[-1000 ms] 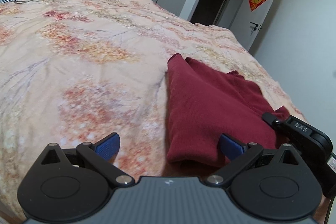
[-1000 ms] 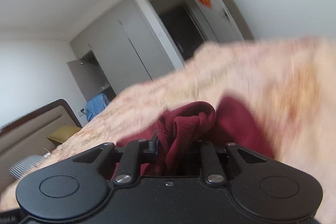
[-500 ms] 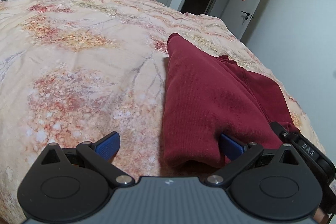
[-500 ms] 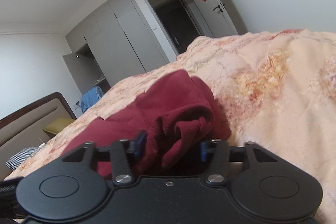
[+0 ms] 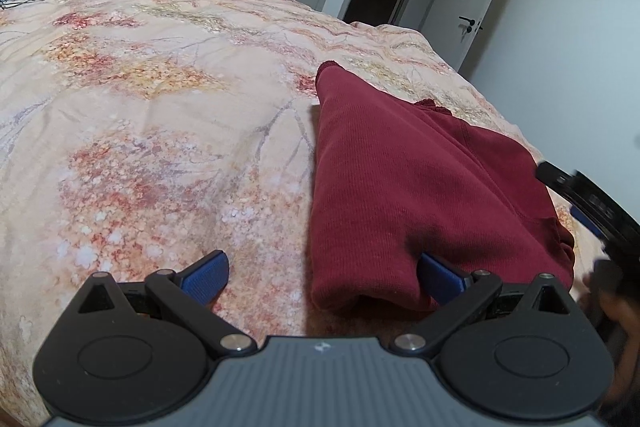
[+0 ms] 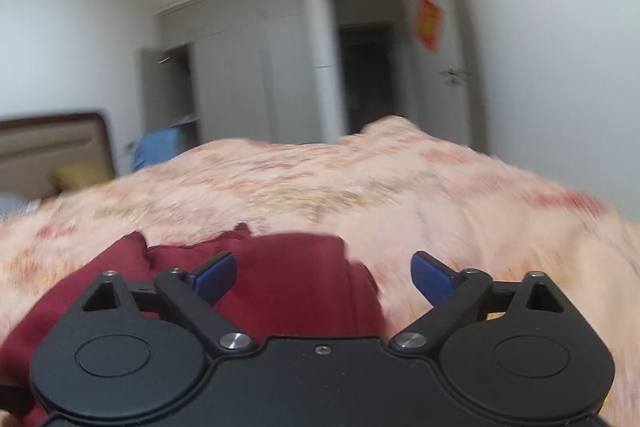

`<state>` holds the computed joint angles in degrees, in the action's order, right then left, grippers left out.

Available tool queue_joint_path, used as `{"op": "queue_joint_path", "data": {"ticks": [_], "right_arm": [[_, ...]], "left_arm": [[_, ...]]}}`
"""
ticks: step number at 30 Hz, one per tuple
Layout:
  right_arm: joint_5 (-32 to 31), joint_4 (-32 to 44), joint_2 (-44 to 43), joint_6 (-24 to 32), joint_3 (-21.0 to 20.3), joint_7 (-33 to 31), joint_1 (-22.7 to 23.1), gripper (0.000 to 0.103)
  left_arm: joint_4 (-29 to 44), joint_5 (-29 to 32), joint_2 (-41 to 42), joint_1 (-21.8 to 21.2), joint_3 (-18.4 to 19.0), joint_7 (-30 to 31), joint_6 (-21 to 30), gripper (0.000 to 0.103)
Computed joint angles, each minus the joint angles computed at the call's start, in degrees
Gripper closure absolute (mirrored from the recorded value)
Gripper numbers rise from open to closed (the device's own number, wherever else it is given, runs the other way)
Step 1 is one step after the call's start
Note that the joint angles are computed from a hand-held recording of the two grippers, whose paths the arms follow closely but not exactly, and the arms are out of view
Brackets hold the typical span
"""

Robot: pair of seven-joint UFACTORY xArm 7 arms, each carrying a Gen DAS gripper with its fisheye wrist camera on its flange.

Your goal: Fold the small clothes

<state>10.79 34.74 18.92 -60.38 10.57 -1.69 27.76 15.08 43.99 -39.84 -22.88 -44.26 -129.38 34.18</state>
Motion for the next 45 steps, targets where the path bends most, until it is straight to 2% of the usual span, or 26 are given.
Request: {"op": "queue_joint_path", "data": {"ticks": [1,2,3,5,6,7,8,9,11,13,15,17,18,21,23,26,28,34,45], "right_arm": [[-3.07,1.59,-0.45,4.64,-0.49,-0.78,-0.93,0.011],[-4.64,3.2,-0.93,9.16,-0.63,-1.16,-1.49,0.022],[-4.5,4.63,-0.69,11.41,-0.72,-1.63,-1.45,0.03],[-3.74,7.06,0.43,13.77,-1.05,-2.7,-1.12,0.057],[-3.0,7.68,0.67,14.42,-1.24,-3.34,-0.79,0.067],[-2.17,7.31,0.83,13.02,-1.23,-3.47,-0.44,0.084],[-2.9,6.85,1.17,10.93,-1.02,-2.41,-0.9,0.091],[-2.9,6.22,1.5,8.61,-0.9,-2.03,-1.07,0.092],[2.47,5.5,2.25,4.84,-1.49,-4.76,1.0,0.094],[2.44,4.67,2.57,3.81,-1.03,-1.72,-0.31,0.094],[-1.22,4.52,2.59,5.81,-0.72,2.55,-2.66,0.089],[-2.38,4.41,2.6,6.08,-0.77,4.27,-3.29,0.07],[-3.05,4.09,2.32,5.86,-0.73,5.32,-3.67,0.067],[-6.07,2.38,1.12,4.86,-0.38,9.81,-5.32,0.049],[-9.01,0.33,0.04,3.84,-0.07,13.71,-6.73,0.028],[-14.14,-2.76,-1.15,1.89,0.13,19.11,-8.61,0.007],[-15.03,-4.25,-1.2,0.61,0.01,20.42,-8.71,0.003],[-17.73,-4.42,1.35,2.75,-0.2,24.16,-9.61,0.001],[-14.48,-4.21,2.9,0.81,-0.25,21.37,-7.54,0.0]], "left_arm": [[0.0,0.09,0.08,0.05,-0.08,-0.09,0.0,0.0],[0.08,0.16,0.26,0.14,-0.11,-0.11,0.05,0.0],[0.27,0.26,0.57,0.32,-0.13,-0.07,0.14,0.0],[0.47,0.47,0.93,0.41,0.12,0.14,0.27,0.0],[0.43,0.58,0.95,0.33,0.2,0.11,0.23,0.0],[0.29,0.68,0.84,0.25,0.38,0.0,0.07,0.0],[0.12,0.68,0.67,0.12,0.56,-0.13,-0.09,0.0],[0.12,0.71,0.68,0.14,0.67,-0.15,-0.19,0.0],[0.17,0.56,0.67,0.0,1.04,0.21,-0.13,0.0],[0.11,0.57,0.36,0.09,0.79,-0.34,-0.12,0.0],[-0.26,0.95,-0.18,0.34,0.43,-1.25,-0.74,0.0],[-0.27,0.88,-0.09,0.28,0.36,-0.93,-0.69,0.0],[-0.12,0.75,0.1,0.23,0.51,-0.48,-0.51,0.0],[0.05,0.49,0.39,0.14,0.86,0.16,-0.38,0.0],[-0.02,0.45,0.32,0.2,0.95,0.1,-0.57,0.0],[-0.05,0.41,0.32,0.23,0.91,0.31,-0.59,0.0],[-0.12,0.41,0.21,0.22,0.93,0.4,-0.65,0.0],[-0.22,0.29,0.07,0.33,0.76,0.49,-0.82,0.0],[-0.04,0.31,0.39,0.2,0.19,0.74,-0.21,0.0]]}}
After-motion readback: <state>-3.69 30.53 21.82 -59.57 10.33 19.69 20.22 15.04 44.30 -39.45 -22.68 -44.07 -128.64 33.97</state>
